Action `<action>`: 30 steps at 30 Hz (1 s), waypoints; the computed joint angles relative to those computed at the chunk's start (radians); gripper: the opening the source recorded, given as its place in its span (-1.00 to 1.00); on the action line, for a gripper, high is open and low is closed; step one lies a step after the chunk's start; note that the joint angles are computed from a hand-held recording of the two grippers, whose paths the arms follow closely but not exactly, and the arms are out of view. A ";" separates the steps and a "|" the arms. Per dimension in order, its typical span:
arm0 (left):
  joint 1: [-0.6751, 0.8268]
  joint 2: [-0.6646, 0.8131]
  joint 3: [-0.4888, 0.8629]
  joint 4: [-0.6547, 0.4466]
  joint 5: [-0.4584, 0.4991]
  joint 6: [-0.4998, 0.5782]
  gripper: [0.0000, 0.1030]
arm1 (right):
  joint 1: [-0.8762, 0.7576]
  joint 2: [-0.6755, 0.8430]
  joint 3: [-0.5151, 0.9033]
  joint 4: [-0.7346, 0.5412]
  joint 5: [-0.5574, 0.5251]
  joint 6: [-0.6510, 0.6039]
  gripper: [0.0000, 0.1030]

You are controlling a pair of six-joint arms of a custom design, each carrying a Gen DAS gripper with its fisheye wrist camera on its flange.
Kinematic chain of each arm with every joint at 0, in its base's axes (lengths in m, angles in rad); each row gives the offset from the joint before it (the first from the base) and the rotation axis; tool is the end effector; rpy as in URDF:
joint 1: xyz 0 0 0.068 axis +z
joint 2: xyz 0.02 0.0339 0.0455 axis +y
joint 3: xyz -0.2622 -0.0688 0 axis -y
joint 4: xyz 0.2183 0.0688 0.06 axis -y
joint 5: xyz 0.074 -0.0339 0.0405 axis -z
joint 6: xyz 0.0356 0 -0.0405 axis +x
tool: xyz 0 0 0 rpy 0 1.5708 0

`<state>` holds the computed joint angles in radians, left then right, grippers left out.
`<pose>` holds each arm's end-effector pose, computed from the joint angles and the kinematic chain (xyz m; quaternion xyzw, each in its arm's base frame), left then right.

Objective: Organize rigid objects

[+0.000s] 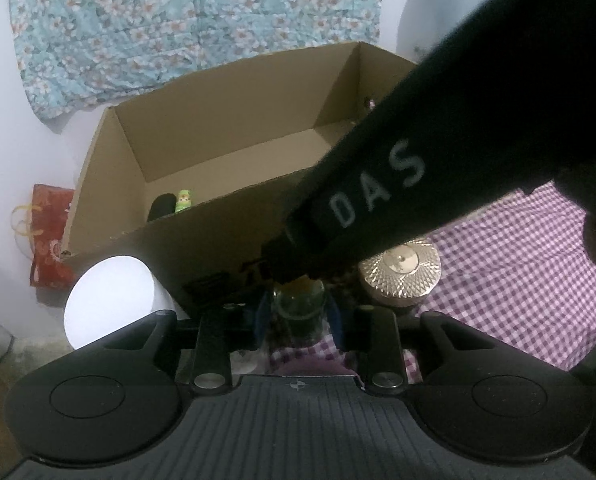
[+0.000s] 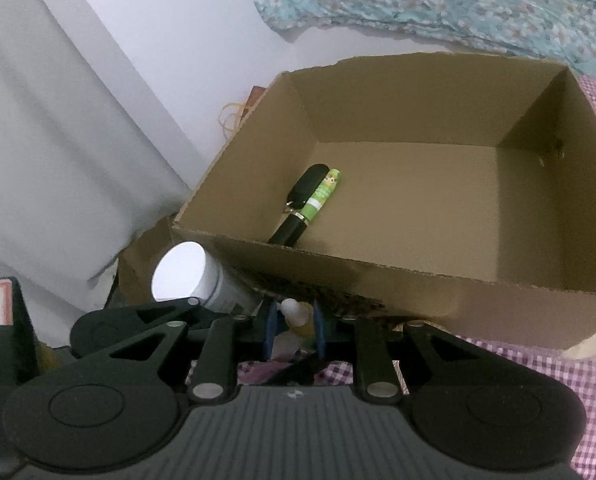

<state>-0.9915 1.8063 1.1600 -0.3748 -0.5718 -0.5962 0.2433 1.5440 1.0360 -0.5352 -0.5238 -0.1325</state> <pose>0.2055 -0.2789 0.1963 0.1063 0.9205 0.0046 0.3761 0.2730 0.0861 0.2313 -0.2405 0.9035 0.2635 0.2376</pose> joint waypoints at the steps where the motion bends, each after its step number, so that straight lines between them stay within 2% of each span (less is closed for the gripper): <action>1: 0.000 0.002 -0.001 0.005 -0.003 0.003 -0.41 | 0.000 0.005 -0.001 0.004 0.003 -0.002 -0.58; 10: -0.014 0.009 0.005 0.013 -0.026 -0.016 -0.42 | -0.028 -0.005 -0.023 0.039 -0.017 -0.006 -0.65; 11: -0.016 0.005 0.003 0.012 -0.026 -0.018 -0.43 | -0.031 -0.011 -0.022 0.035 -0.017 -0.007 -0.68; 12: -0.019 0.001 0.005 0.009 -0.028 -0.022 -0.44 | -0.037 -0.015 -0.018 0.028 -0.023 -0.011 -0.79; 13: -0.021 -0.008 0.002 0.010 -0.032 -0.021 -0.48 | -0.041 -0.020 -0.011 0.013 -0.031 -0.014 -0.79; 14: -0.029 -0.017 0.002 0.010 -0.042 -0.021 -0.65 | -0.043 -0.030 -0.009 0.003 -0.032 -0.014 -0.79; 15: -0.035 -0.025 0.004 0.008 -0.053 -0.020 -0.70 | -0.042 -0.038 -0.005 -0.006 -0.025 -0.021 -0.79; 23: -0.054 -0.063 0.030 -0.022 -0.096 -0.049 -0.71 | -0.049 -0.103 0.021 -0.050 -0.031 -0.036 -0.84; 24: -0.056 -0.073 0.033 -0.026 -0.103 -0.054 -0.75 | -0.049 -0.109 0.030 -0.059 -0.035 -0.038 -0.87; 25: -0.057 -0.087 0.031 -0.020 -0.108 -0.051 -0.88 | -0.051 -0.112 0.044 -0.071 -0.042 -0.040 -0.95; 27: -0.061 -0.109 0.051 -0.028 -0.127 -0.038 -0.88 | -0.062 -0.112 0.085 -0.115 -0.097 -0.045 -0.98; 30: -0.052 -0.107 0.098 -0.045 -0.154 -0.011 -0.88 | -0.040 -0.142 0.122 -0.117 -0.087 -0.048 -0.99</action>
